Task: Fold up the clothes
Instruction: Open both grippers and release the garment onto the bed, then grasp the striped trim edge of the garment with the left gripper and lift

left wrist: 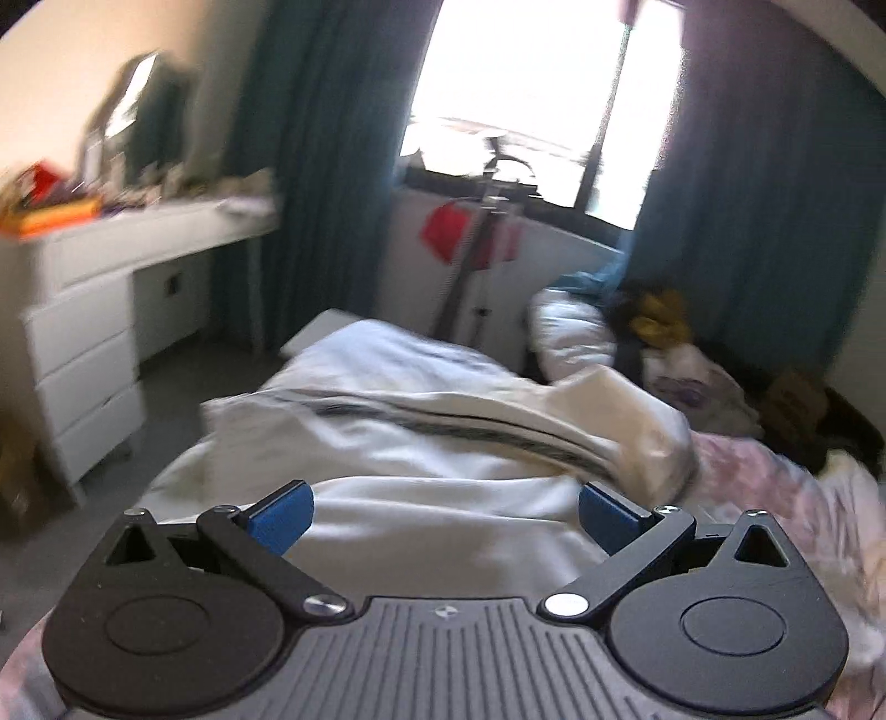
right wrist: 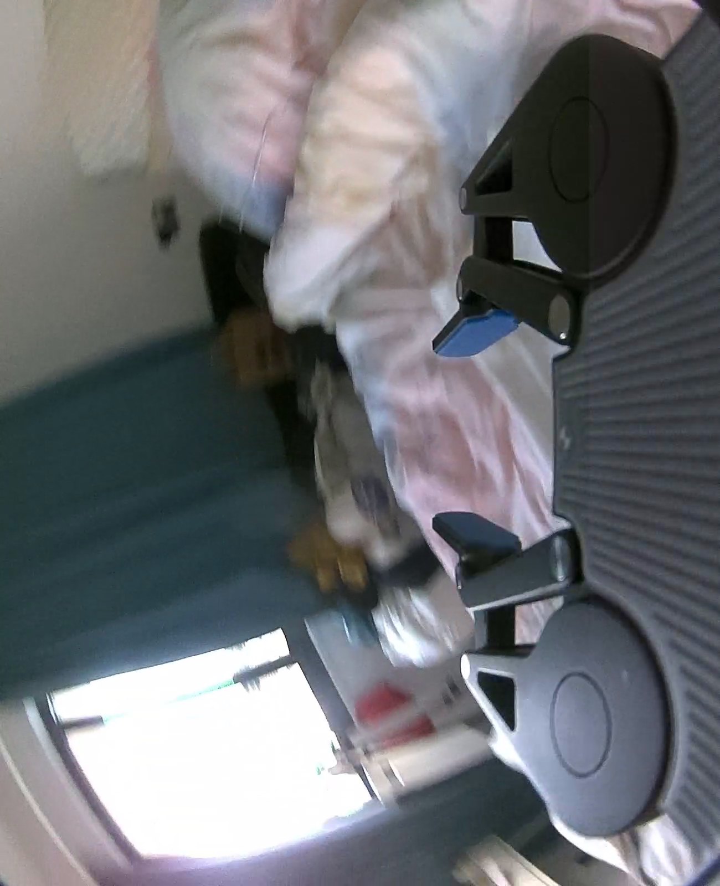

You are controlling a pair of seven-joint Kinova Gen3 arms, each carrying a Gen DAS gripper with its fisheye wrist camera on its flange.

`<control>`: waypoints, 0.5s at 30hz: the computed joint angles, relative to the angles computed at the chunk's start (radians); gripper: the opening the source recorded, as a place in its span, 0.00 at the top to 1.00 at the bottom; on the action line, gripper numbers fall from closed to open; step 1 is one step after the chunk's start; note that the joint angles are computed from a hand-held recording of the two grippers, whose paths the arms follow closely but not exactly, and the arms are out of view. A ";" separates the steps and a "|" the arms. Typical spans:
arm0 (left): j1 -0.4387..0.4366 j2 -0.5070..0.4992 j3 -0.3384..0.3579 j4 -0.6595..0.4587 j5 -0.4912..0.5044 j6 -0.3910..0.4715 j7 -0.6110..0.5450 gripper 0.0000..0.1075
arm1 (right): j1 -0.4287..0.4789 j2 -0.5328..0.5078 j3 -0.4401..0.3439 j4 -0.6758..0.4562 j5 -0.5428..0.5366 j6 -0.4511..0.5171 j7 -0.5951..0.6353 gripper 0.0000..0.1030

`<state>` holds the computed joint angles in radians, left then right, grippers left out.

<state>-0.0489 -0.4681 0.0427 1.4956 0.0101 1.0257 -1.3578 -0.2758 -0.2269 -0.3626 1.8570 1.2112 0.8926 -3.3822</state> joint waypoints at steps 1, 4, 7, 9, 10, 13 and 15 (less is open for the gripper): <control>-0.003 0.007 0.041 0.009 -0.011 -0.020 0.005 0.04 | -0.011 0.002 -0.010 -0.003 0.007 -0.012 0.011 0.36; 0.002 0.036 0.127 0.027 -0.030 -0.066 0.031 0.04 | -0.046 0.024 -0.037 -0.019 0.019 -0.030 0.039 0.36; 0.014 0.069 0.186 0.044 -0.056 -0.113 0.063 0.04 | -0.086 0.052 -0.047 -0.026 0.050 -0.052 0.049 0.36; 0.029 0.097 0.213 0.053 -0.072 -0.141 0.080 0.04 | -0.112 0.067 -0.040 -0.018 0.087 -0.080 0.041 0.36; 0.036 0.112 0.223 0.058 -0.083 -0.158 0.088 0.04 | -0.125 0.073 -0.037 -0.015 0.097 -0.088 0.040 0.37; 0.060 0.148 0.245 0.087 -0.123 -0.222 0.106 0.04 | -0.164 0.099 -0.028 -0.016 0.110 -0.083 0.053 0.37; 0.079 0.165 0.236 0.126 -0.142 -0.286 0.108 0.05 | -0.187 0.115 -0.015 -0.021 0.109 -0.081 0.064 0.37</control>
<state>0.0300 -0.3029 0.2790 1.6219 -0.1319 0.7401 -1.2501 -0.4625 -0.1120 -0.3771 1.8362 1.3202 0.8121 -3.3185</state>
